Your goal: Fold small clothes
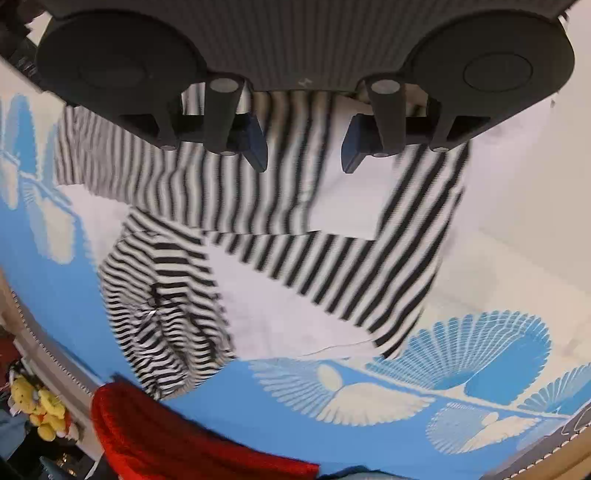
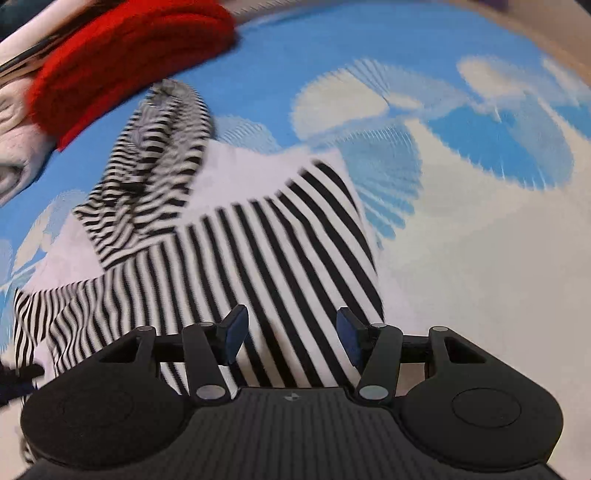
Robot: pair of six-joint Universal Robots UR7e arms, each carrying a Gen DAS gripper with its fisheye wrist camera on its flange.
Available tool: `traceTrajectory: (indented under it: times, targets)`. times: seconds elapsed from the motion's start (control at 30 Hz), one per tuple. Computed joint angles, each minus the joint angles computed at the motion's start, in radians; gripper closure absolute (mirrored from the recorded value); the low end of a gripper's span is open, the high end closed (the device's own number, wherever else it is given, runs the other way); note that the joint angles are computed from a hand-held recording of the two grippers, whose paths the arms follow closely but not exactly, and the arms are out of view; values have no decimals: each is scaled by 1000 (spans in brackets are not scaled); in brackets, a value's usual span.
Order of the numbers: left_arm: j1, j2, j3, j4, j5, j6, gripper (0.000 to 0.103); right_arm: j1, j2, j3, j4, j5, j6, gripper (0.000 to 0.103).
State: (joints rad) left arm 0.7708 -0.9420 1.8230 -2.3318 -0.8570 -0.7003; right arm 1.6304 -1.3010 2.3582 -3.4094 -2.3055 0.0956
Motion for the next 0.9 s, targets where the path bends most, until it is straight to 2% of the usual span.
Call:
traceTrajectory:
  times: [0.1, 0.2, 0.23, 0.33, 0.47, 0.57, 0.63, 0.9]
  targets:
    - [-26, 12, 0, -32, -20, 14, 50, 9, 15, -1, 17, 19, -71, 46]
    - [-46, 29, -1, -67, -25, 37, 49, -23, -6, -8, 190, 89, -13, 45]
    - [-50, 33, -1, -71, -20, 34, 49, -27, -1, -8, 208, 89, -6, 44]
    - [-48, 45, -12, -80, -27, 22, 49, 7, 40, -15, 147, 28, -40, 42]
    - [-49, 39, -16, -95, -53, 32, 48, 32, 69, -11, 53, 33, -102, 42]
    - [-50, 32, -11, -102, -52, 51, 47, 18, 73, -22, 123, 19, -85, 41]
    - [-47, 31, -13, -93, -46, 48, 47, 21, 78, -21, 112, -1, -84, 38]
    - [-43, 24, -13, -96, -33, 49, 45, 19, 63, -18, 96, 6, -73, 38]
